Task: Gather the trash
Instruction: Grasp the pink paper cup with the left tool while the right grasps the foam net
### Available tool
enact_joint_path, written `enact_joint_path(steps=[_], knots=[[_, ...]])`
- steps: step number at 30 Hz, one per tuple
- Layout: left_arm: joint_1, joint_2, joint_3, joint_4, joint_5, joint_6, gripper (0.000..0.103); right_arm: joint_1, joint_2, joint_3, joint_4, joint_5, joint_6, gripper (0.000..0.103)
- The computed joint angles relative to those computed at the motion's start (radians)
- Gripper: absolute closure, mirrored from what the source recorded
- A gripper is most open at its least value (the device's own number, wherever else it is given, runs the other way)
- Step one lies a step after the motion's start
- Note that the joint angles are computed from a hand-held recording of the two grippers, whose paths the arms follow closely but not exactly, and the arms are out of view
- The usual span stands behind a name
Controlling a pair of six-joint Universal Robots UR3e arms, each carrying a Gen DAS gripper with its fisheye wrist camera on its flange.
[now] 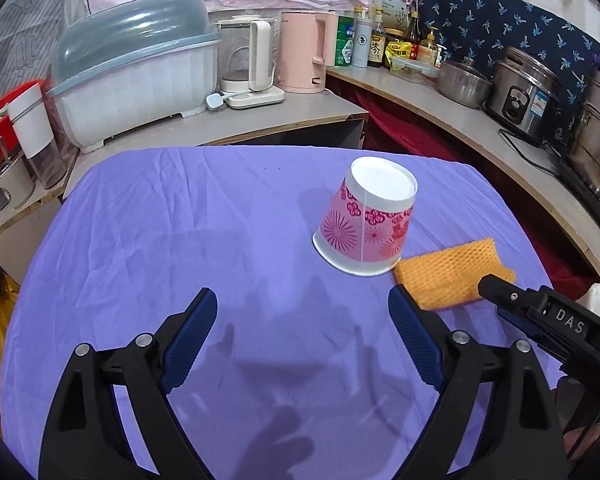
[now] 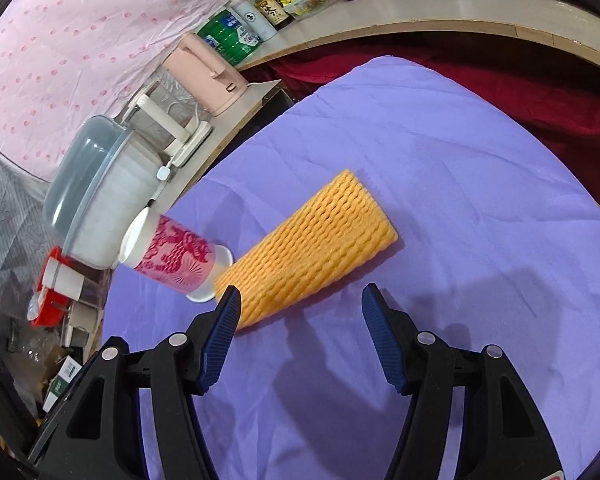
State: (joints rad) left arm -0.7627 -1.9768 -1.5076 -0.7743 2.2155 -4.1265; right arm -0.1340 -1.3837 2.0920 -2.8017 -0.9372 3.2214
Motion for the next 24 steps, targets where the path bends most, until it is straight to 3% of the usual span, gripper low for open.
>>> enact_joint_path(steps=[5,7,9,12,19,24], knots=[[0.035,-0.032,0.022,0.037,-0.014,0.038,0.016,0.022,0.09,-0.08,-0.028,-0.032,0.046,0.047],[0.048,-0.048,0.036,0.052,-0.023,0.052,0.015,0.032,0.116,-0.111,-0.031,-0.044,0.064,0.055],[0.057,-0.06,0.047,0.063,-0.035,0.057,0.014,0.042,0.142,-0.143,-0.025,-0.065,0.067,0.077],[0.068,-0.082,0.07,0.077,-0.051,0.067,0.011,0.035,0.155,-0.147,-0.044,-0.064,0.054,0.087],[0.08,-0.194,0.225,0.037,-0.035,0.096,0.009,-0.025,0.136,-0.141,-0.077,-0.022,0.048,0.091],[0.094,-0.244,0.288,0.018,-0.049,0.09,0.009,0.003,0.219,-0.293,-0.009,0.013,0.032,0.091]])
